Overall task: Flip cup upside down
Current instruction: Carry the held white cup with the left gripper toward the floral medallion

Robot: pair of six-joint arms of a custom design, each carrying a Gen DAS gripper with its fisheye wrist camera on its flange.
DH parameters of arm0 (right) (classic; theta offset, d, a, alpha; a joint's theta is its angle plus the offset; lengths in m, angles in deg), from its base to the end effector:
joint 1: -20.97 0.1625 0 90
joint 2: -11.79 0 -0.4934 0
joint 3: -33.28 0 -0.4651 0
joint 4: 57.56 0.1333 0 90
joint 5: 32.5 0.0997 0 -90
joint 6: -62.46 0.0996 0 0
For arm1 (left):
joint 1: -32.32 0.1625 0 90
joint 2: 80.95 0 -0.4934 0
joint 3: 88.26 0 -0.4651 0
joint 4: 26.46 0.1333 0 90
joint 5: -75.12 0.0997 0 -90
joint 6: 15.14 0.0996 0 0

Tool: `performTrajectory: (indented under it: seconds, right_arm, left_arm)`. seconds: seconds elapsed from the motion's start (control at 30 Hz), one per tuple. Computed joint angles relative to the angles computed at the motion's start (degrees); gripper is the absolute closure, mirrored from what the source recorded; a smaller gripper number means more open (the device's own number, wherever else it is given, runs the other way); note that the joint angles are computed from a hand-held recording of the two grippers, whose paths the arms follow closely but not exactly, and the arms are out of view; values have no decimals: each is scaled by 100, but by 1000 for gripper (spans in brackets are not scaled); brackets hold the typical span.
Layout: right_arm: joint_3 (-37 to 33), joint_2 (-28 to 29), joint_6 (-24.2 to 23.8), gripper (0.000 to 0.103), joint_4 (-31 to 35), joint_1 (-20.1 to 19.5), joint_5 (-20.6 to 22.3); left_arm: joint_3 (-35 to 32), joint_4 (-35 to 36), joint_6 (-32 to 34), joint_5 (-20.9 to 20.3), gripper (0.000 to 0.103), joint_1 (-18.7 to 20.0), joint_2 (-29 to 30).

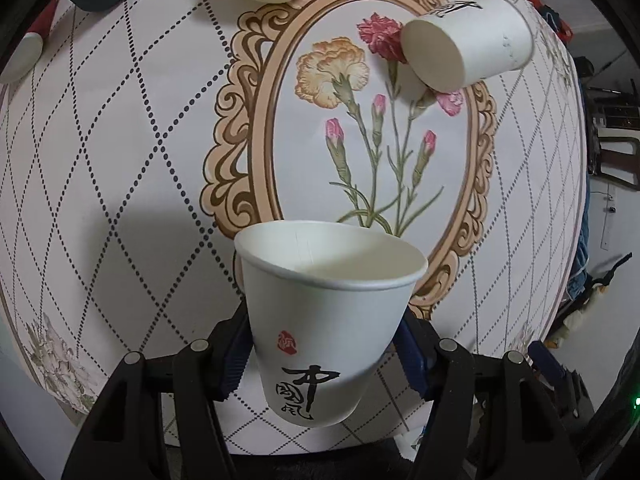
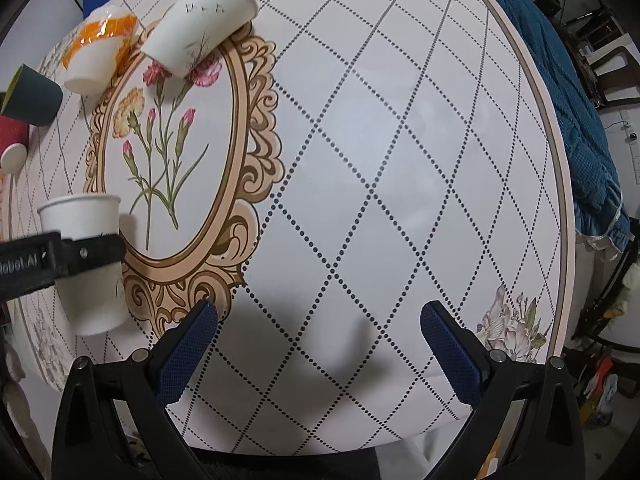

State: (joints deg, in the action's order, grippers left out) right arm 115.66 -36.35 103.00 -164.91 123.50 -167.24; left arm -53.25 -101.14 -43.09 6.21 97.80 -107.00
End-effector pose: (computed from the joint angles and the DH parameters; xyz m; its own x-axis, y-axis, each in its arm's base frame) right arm 0.2328 -0.7561 0.1716 -0.6282 0.3383 0.7007 0.2641 0.9398 -0.2170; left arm -0.2426 -0.9394 0.1810 -0.8729 0.0723 -0.4825 -0.0349 0.9772 0.2095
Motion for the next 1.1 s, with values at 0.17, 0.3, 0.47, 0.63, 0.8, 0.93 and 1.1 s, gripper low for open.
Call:
performTrajectory:
  seconds: [0.17,0.3,0.47,0.63,0.8,0.93,1.1]
  right_arm:
    - [74,0,2,0,-45,-25,52]
    - [55,34,-59,0,-74,-45,114]
    - [-107,138,-81,0,13,-69,134]
    - [-97,118,-110,0,-1,-88,141]
    - [-119,139,-100,0,-2,-87,146]
    - [-58,84,-123,0,-36,-106,144]
    - [7,5,-139,0,-70,-119,138]
  left_arm:
    - [193,-76,57,148,41,9,-37]
    - [315,-113,64,174,41,8,-73]
    - [492,-278,18,150,40,-52,-44]
    - [403,-156,-67,151,40,-75,37]
    - [480,-179,-93,297,39,-132,56]
    - [443,-175,-95,335,21,-161,103]
    - [336,-176,-101,344,19,-189,164]
